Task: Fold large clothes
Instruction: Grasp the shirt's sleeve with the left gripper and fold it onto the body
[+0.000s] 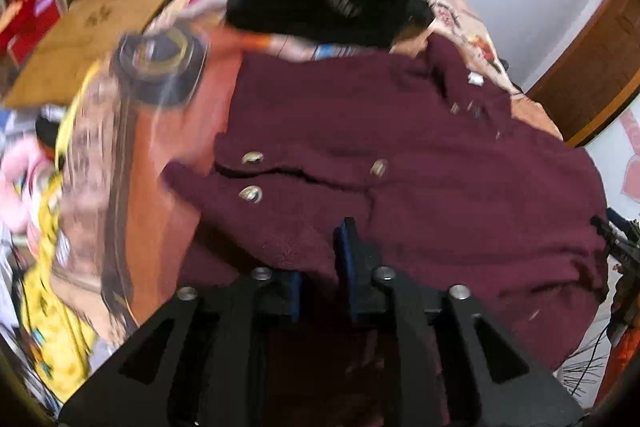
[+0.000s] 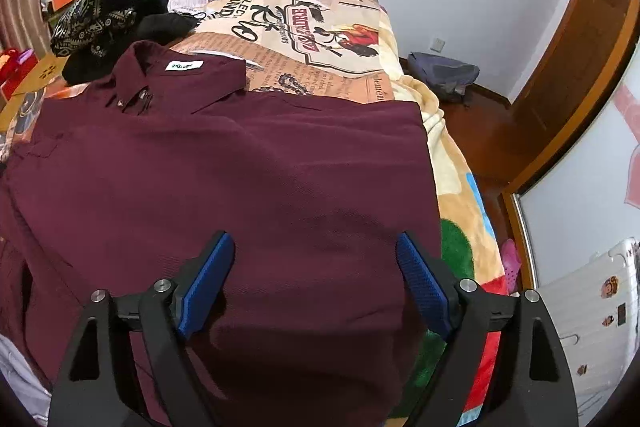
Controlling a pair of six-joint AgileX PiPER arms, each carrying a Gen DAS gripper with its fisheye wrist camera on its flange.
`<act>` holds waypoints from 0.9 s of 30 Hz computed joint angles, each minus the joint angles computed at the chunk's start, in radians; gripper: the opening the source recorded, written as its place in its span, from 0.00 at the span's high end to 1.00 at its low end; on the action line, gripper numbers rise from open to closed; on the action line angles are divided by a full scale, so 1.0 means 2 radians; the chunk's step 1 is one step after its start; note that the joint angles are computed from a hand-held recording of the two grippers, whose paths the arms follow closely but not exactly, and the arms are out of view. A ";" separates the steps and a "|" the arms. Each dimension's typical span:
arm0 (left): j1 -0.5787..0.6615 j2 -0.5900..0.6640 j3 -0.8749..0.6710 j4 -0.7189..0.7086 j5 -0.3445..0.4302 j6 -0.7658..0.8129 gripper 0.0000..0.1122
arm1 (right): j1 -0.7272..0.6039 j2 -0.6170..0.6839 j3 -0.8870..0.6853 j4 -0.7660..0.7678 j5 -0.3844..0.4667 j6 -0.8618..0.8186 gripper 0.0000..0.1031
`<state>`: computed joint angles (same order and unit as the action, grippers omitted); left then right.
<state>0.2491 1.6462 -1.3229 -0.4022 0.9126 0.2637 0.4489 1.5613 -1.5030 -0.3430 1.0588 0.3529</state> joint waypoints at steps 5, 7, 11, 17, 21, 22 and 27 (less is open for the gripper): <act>-0.001 -0.030 0.062 0.057 -0.034 -0.060 0.37 | -0.002 -0.004 -0.001 0.011 0.001 0.011 0.20; -0.006 -0.047 0.082 0.105 -0.055 -0.093 0.32 | -0.006 -0.005 -0.006 0.024 0.005 0.004 0.20; 0.034 -0.047 0.071 0.056 -0.016 -0.046 0.31 | -0.021 -0.014 -0.013 0.061 0.014 -0.024 0.20; 0.024 -0.064 0.038 0.139 -0.005 -0.088 0.29 | -0.051 -0.048 0.000 0.093 0.020 -0.035 0.20; 0.047 -0.037 0.004 0.118 0.006 -0.048 0.29 | -0.080 -0.072 0.016 0.113 0.014 -0.047 0.20; 0.049 -0.024 -0.013 0.111 0.013 -0.040 0.29 | -0.091 -0.073 0.015 0.124 0.012 -0.056 0.20; 0.056 0.048 -0.098 0.050 0.046 -0.005 0.29 | -0.140 -0.035 -0.023 0.184 0.013 -0.080 0.20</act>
<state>0.3616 1.7418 -1.5195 -0.3015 1.0037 0.2543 0.1684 1.4908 -1.5482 0.0244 1.0842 0.1930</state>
